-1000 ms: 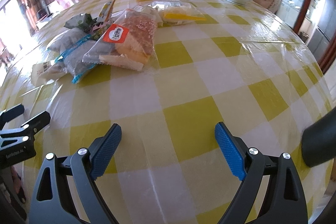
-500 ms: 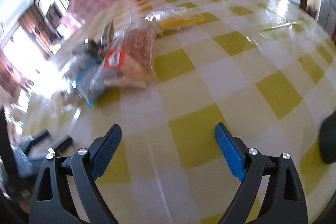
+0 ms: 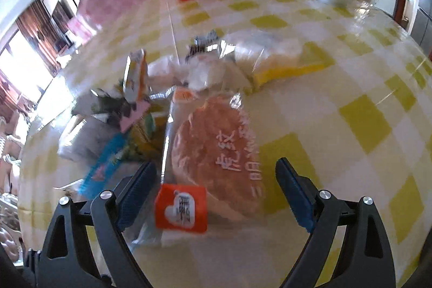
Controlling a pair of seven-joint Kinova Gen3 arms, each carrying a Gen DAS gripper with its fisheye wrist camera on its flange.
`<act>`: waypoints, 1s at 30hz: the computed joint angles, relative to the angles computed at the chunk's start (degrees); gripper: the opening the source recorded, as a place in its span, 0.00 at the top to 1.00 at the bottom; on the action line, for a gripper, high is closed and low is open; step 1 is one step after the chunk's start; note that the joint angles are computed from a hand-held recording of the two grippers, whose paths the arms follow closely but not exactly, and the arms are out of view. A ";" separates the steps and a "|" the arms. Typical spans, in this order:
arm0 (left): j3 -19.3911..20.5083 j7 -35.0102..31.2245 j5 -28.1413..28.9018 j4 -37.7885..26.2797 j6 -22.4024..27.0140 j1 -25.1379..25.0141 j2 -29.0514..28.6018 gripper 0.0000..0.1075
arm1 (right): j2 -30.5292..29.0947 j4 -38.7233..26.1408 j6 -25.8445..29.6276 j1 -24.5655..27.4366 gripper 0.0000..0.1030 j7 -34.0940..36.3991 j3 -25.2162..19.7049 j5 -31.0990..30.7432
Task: Organize snacks
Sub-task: 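Grasp the orange-labeled bread bag with the right tool, then grasp the blue-labeled snack bag with the left tool while the right tool holds the bread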
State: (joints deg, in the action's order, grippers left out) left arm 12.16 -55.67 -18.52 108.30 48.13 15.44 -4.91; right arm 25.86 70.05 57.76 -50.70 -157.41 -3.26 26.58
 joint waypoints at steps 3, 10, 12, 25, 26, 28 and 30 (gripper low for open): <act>0.02 -0.01 0.01 0.03 -0.01 -0.02 -0.01 0.06 | -1.19 2.35 -1.97 -0.06 0.25 -0.57 0.24 0.14; -7.53 0.85 -0.70 -0.48 0.93 8.27 0.21 0.06 | -7.84 12.00 -7.42 0.10 0.51 -1.28 -1.76 1.95; -12.68 0.94 0.06 -0.23 0.64 13.28 -0.33 0.06 | -10.35 15.42 -7.73 -1.30 0.52 -4.81 -2.25 4.83; -10.15 18.68 -0.01 -6.32 -3.25 16.95 4.33 0.06 | -17.37 25.46 6.09 -9.68 0.52 -26.74 -7.66 20.92; -7.50 21.01 -1.03 -8.14 -2.24 14.95 6.12 0.06 | -17.56 25.82 7.41 -9.00 0.52 -28.53 -9.29 21.92; -2.19 23.40 -2.68 -11.75 0.36 10.59 9.23 0.06 | -18.08 26.88 10.18 -7.16 0.52 -32.54 -13.15 24.54; 2.52 27.40 -6.69 -15.26 3.41 8.17 12.56 0.06 | -18.44 27.66 11.50 -7.01 0.52 -34.49 -13.87 25.79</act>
State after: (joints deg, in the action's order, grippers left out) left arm 14.68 -28.27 -25.21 93.05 51.54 23.61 7.65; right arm 7.42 97.72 69.26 -57.71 -191.90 -17.13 52.37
